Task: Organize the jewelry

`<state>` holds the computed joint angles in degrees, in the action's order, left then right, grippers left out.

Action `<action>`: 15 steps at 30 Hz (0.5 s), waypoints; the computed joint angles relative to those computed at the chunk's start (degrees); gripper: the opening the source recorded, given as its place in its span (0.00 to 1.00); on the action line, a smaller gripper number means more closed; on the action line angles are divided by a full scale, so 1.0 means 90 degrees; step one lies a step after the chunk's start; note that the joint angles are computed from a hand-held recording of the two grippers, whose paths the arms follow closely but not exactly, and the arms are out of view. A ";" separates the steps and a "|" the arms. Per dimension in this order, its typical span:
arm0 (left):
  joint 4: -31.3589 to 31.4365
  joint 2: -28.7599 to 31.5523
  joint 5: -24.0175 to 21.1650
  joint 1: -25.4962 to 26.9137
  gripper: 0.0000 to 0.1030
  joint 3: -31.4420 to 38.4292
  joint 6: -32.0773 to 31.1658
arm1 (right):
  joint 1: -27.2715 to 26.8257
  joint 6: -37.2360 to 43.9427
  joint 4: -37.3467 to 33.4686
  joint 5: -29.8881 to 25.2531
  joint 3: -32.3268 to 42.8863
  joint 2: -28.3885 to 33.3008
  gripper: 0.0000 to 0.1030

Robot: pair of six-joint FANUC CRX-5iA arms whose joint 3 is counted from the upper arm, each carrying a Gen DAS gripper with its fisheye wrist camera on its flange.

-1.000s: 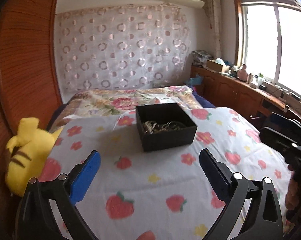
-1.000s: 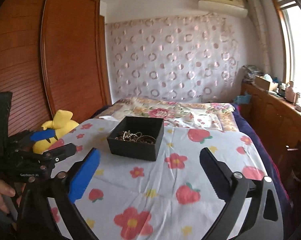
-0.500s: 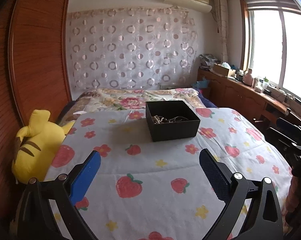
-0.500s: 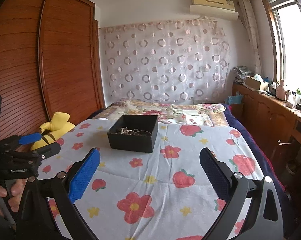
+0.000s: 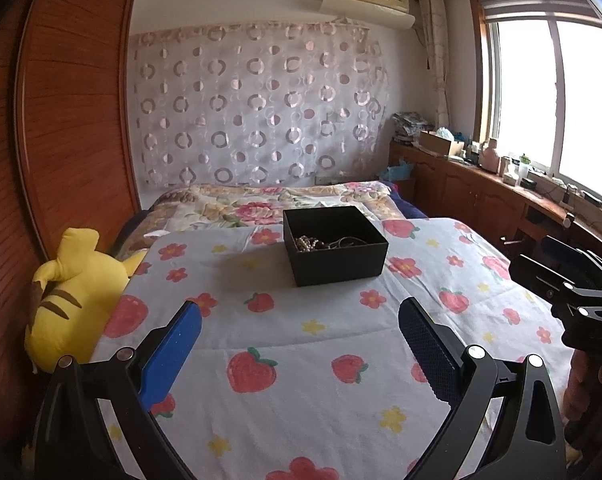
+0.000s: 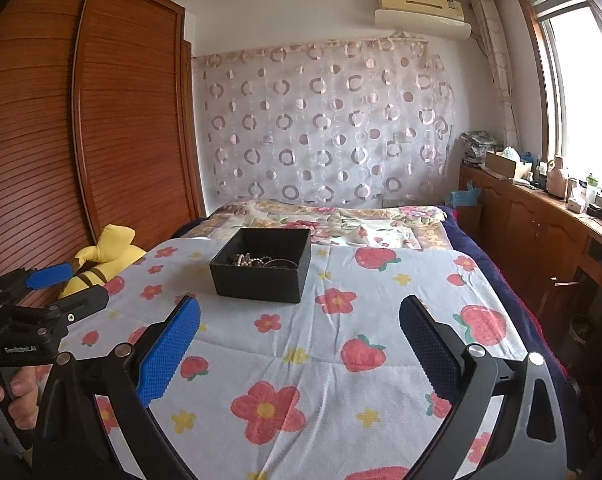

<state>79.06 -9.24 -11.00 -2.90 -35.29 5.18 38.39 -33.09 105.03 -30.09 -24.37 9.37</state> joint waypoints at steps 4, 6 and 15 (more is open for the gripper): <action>0.0207 -0.0092 0.0116 -0.0116 0.93 -0.0066 -0.0143 | 0.0005 -0.0011 0.0018 -0.0032 -0.0007 -0.0009 0.98; 0.0283 -0.0131 0.0155 -0.0156 0.93 -0.0088 -0.0209 | 0.0032 -0.0021 0.0013 -0.0090 -0.0024 -0.0014 0.98; 0.0877 -0.0251 0.0333 -0.0363 0.93 -0.0182 -0.0742 | 0.0025 -0.0055 0.0038 -0.0086 -0.0041 -0.0028 0.98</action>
